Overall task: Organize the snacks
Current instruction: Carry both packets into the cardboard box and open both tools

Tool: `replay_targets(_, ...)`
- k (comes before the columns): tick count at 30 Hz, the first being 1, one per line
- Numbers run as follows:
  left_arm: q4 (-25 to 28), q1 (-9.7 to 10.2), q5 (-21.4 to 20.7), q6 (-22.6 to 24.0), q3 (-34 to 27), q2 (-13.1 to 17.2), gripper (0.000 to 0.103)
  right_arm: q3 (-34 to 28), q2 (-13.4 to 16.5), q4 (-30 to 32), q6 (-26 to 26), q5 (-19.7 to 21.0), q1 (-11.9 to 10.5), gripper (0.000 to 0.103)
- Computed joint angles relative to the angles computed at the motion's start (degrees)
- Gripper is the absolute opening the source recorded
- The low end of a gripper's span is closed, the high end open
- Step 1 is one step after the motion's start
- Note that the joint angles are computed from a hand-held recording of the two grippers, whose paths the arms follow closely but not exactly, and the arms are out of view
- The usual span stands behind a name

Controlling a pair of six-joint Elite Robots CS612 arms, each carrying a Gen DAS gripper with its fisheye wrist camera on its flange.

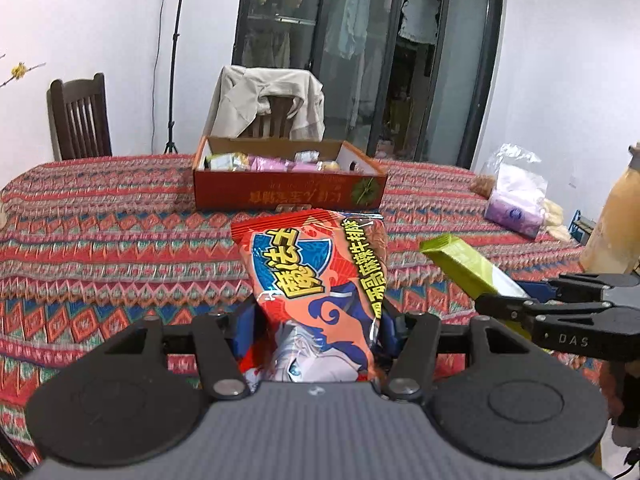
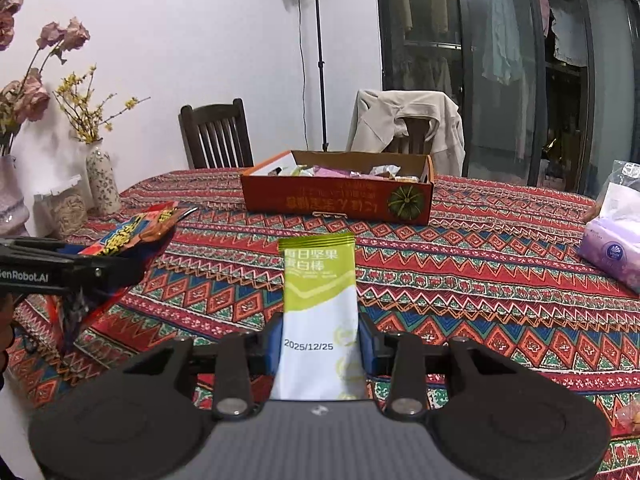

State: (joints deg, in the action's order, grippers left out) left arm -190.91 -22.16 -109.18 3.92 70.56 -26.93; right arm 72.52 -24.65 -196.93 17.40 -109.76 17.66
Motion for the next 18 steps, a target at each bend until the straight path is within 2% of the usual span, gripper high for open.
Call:
replay_targets(3,0.61,0.4,-2.11,0.77,-2.14,-0.31,0.059,0.4,-0.64,-2.26,-2.06,-0.26,-0.25,0.037)
replay_targets(7,8.98,0.87,-5.48,2.15,-8.77,-0.24,0.059,1.19,-2.45,-6.79,-4.55,0.27,-1.48,0.037)
replay_targets(10,14.68,0.83,-6.76,3.8,-14.96,0.53,0.059,0.7,-4.06,-7.02,-7.72,1.92,-3.04,0.037)
replay_targets(14,23.58,0.42,-6.85,5.63,-26.48,3.65,0.059,-2.52,-5.62,-1.99,-11.03,5.65,-5.62,0.037)
replay_targets(16,29.8,0.12,-6.89,7.44,-34.55,6.61,0.059,-4.83,-5.91,1.82,-11.09,7.79,-7.04,0.037)
replay_targets(18,34.27,-0.46,-4.52,8.29,-42.39,9.92,0.059,-7.9,-5.72,5.99,-10.46,10.1,-8.46,0.037)
